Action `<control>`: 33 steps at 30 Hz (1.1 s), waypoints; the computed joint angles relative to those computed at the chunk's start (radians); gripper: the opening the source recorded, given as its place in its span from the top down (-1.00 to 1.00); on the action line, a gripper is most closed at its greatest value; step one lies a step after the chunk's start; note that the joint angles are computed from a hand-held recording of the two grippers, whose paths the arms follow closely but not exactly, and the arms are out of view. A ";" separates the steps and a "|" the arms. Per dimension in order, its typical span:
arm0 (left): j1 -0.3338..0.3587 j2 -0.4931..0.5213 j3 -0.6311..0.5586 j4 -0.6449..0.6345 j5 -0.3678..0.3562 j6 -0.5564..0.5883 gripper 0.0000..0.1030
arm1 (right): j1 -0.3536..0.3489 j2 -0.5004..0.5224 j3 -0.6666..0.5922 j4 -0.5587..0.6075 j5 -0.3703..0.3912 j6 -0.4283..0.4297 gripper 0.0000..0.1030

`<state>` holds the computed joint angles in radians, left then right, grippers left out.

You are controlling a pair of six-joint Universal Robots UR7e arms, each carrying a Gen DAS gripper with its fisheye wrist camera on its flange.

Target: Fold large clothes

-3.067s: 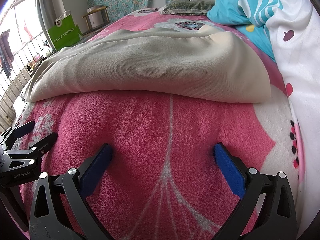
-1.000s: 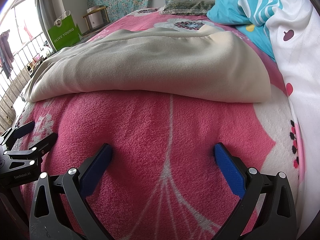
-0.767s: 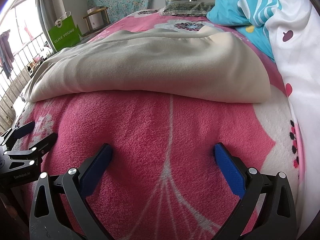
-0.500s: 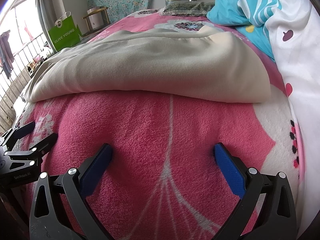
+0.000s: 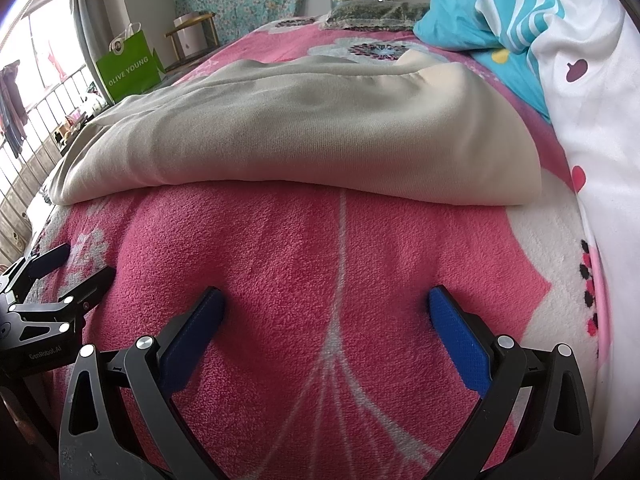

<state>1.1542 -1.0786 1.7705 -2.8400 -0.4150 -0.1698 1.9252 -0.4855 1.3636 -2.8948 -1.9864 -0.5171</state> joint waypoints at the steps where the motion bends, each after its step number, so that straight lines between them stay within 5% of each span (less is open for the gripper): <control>1: 0.000 0.001 -0.001 -0.001 0.000 0.001 -0.93 | 0.000 0.000 0.000 0.000 0.000 0.000 -0.89; 33: 0.000 -0.003 -0.005 0.041 0.002 -0.025 -0.93 | -0.002 0.001 -0.007 0.007 0.002 -0.001 -0.89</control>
<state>1.1538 -1.0812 1.7655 -2.7992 -0.4133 -0.1948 1.9237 -0.4841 1.3562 -2.8878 -1.9843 -0.5184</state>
